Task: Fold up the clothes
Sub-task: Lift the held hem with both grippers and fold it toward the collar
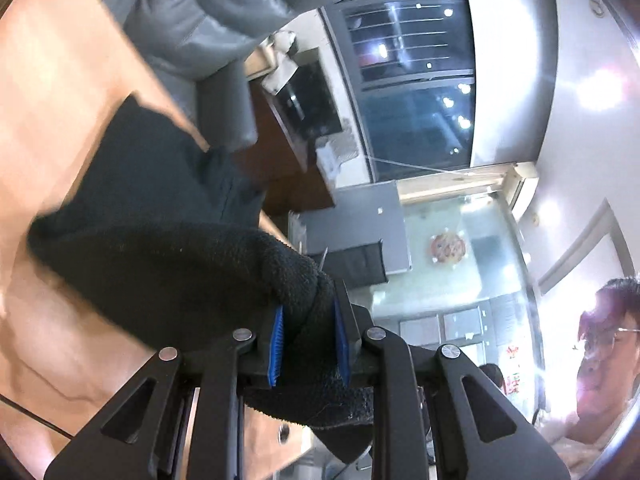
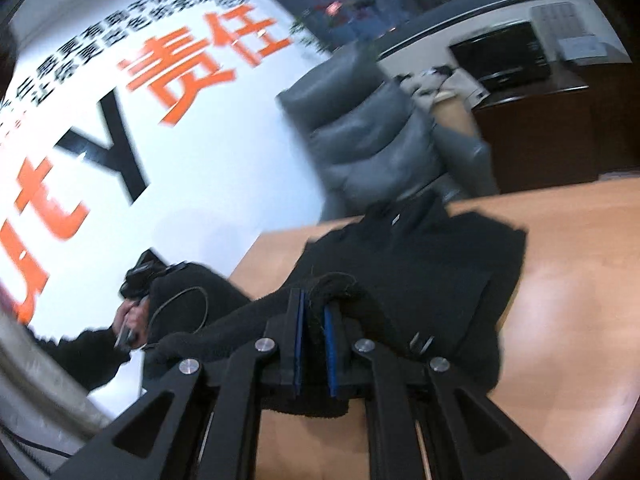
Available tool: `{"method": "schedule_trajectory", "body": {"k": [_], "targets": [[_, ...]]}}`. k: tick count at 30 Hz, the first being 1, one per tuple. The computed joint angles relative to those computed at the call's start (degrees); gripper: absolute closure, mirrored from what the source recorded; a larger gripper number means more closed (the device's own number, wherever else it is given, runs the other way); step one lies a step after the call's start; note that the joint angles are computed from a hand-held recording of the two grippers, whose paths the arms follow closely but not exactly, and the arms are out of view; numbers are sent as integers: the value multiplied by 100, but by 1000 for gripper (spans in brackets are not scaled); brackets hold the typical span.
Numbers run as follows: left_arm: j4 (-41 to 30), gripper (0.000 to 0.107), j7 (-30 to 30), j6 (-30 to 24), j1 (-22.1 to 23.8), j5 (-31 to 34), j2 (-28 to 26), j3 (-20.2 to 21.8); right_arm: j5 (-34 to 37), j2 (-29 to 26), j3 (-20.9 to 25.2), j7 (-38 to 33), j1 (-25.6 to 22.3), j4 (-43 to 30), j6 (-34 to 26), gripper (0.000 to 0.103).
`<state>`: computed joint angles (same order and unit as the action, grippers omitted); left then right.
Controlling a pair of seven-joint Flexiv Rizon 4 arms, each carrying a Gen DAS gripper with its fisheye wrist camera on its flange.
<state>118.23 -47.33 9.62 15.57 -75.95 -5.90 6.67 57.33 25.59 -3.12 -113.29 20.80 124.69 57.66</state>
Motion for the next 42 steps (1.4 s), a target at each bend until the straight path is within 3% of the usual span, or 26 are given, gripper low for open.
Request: {"method": "schedule_trajectory", "body": {"k": [3, 9, 15, 18, 20, 23, 24, 25, 26, 27, 28, 29, 31, 33, 35, 37, 39, 40, 42], "targets": [[-416, 87, 63, 375, -134, -210, -571, -288, 46, -553, -126, -83, -62, -307, 257, 94], [-1539, 87, -116, 808, -40, -5, -1982, -806, 161, -1896, -48, -58, -361, -990, 515, 94], [-2226, 86, -332, 1090, 129, 361, -2855, -1219, 526, -2949, 96, -250, -759, -1622, 465, 94], [-2481, 85, -418, 1199, 195, 555, -3143, -1345, 220, -3296, 219, -44, -912, -1790, 501, 92], [-2590, 80, -481, 1304, 232, 705, -3240, -1380, -162, -3471, 293, 228, -964, -1844, 565, 90], [-2553, 43, -436, 1820, 199, 783, -3137, -1367, -847, -3586, 402, 716, -986, -1873, 642, 86], [-2481, 32, -310, 2073, 183, 755, -3008, -1352, -968, -3583, 462, 789, -1013, -1884, 666, 81], [-2446, 31, -147, 2155, 203, 779, -2908, -1362, -1084, -3520, 542, 781, -1037, -1855, 755, 78], [-2415, 30, 25, 2234, 212, 812, -2805, -1361, -1254, -3432, 621, 809, -1033, -1773, 952, 61], [-2370, 28, 254, 2325, 178, 945, -2665, -1330, -1502, -3343, 684, 952, -993, -1632, 1289, 32], [-2323, 25, 496, 2397, 145, 1079, -2525, -1301, -1733, -3224, 748, 1126, -942, -1441, 1815, 19], [-2226, 25, 844, 2312, 137, 1236, -2358, -1297, -1851, -3126, 816, 1229, -946, -1313, 2221, 12], [-2120, 23, 1388, 2029, 83, 1621, -2135, -1257, -2026, -2961, 936, 1402, -1036, -1199, 2602, 12], [-2137, 22, 1687, 1712, -49, 2222, -2071, -1169, -2004, -2816, 1141, 1135, -1182, -1217, 2471, 11], [-2234, 22, 1844, 1610, -238, 2906, -2161, -1068, -1427, -2637, 1286, 58, -1290, -1449, 1447, 12], [-2306, 22, 1951, 1623, -397, 3465, -2291, -1000, -1141, -2566, 1245, -724, -1244, -1599, 59, 12], [-2504, 23, 1741, 1719, -496, 3704, -2564, -997, -1572, -2702, 1257, -812, -1102, -1610, -742, 13], [-2631, 23, 1606, 1738, -524, 3789, -2722, -1010, -2172, -2870, 1317, -650, -969, -1525, -927, 15], [-2752, 24, 1548, 1844, -539, 3899, -2938, -1071, -3305, -3192, 1369, -110, -739, -1266, -780, 25]]}}
